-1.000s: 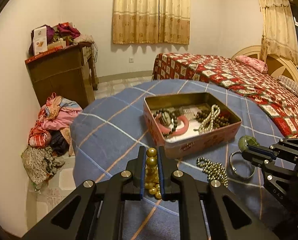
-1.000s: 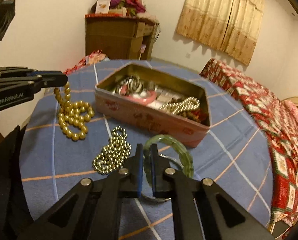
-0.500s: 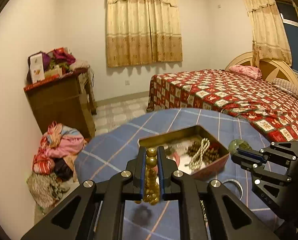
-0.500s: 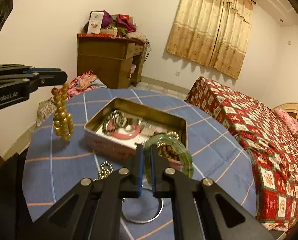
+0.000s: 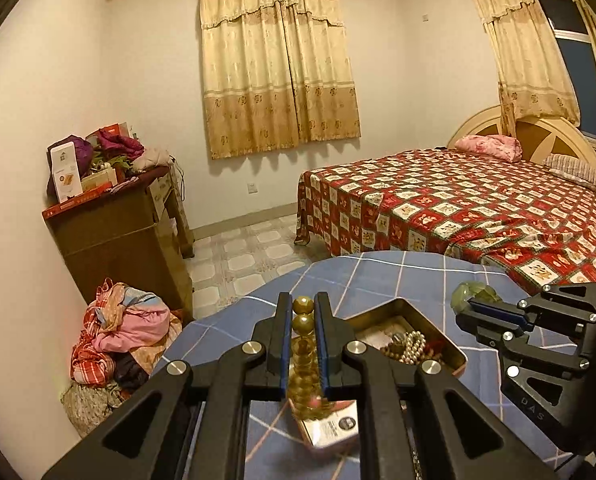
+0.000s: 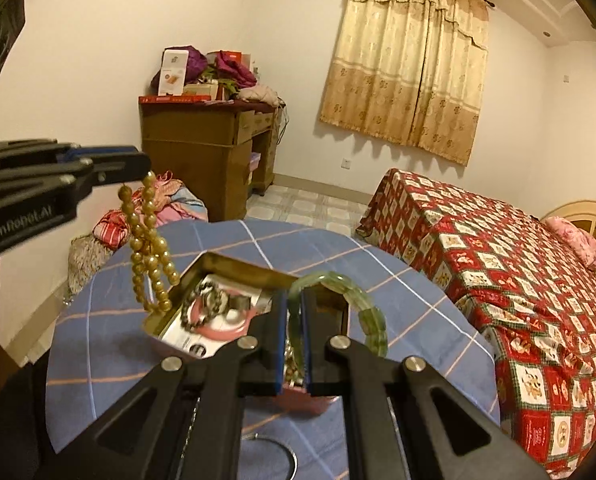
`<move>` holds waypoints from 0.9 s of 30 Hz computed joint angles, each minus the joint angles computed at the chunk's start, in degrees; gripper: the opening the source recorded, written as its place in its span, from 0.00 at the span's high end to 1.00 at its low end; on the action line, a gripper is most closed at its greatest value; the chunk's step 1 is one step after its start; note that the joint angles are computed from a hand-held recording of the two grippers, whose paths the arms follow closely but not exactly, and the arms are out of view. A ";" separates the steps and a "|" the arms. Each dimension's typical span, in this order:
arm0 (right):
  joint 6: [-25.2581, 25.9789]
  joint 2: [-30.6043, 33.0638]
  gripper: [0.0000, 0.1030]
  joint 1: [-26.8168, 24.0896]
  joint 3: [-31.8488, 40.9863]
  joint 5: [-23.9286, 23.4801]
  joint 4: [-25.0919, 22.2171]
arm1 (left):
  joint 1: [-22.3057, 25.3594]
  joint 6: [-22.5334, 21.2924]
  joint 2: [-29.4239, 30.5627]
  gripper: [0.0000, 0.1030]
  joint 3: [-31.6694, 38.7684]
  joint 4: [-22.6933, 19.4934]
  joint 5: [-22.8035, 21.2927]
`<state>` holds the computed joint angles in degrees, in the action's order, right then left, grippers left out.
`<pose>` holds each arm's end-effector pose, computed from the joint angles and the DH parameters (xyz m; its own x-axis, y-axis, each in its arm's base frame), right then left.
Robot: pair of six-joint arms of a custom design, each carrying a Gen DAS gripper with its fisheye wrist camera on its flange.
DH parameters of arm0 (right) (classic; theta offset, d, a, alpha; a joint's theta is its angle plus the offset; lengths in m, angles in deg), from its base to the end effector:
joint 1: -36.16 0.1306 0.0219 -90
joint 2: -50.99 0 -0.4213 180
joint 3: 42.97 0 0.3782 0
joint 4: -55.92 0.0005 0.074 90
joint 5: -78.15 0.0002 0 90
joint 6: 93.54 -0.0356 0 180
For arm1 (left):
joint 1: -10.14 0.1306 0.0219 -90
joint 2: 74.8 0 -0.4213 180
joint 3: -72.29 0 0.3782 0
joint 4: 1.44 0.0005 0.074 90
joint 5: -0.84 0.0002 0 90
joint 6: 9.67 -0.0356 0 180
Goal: Organize jewelry
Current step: 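Carry the gold necklace and jade bangle over the tin with both grippers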
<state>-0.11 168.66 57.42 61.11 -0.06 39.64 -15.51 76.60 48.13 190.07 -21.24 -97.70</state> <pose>0.6360 0.2391 0.3605 -0.4520 -0.2387 -0.8595 -0.2173 0.9640 -0.1535 0.6570 -0.3102 0.4040 -0.3595 0.2440 -0.9007 0.3308 0.9359 0.1215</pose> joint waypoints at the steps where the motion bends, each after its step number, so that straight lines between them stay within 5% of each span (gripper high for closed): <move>1: -0.11 0.17 0.92 -0.05 0.34 -0.05 -0.12 | -0.10 -0.18 0.74 0.90 1.16 -0.58 -0.08; 27: -3.99 7.35 0.92 -1.80 9.98 -2.81 -6.49 | 0.34 0.27 11.48 0.90 13.63 -10.22 -0.12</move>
<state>-4.11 176.01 55.62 71.09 -2.87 33.15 -15.17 76.87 59.61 203.70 -31.46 -97.82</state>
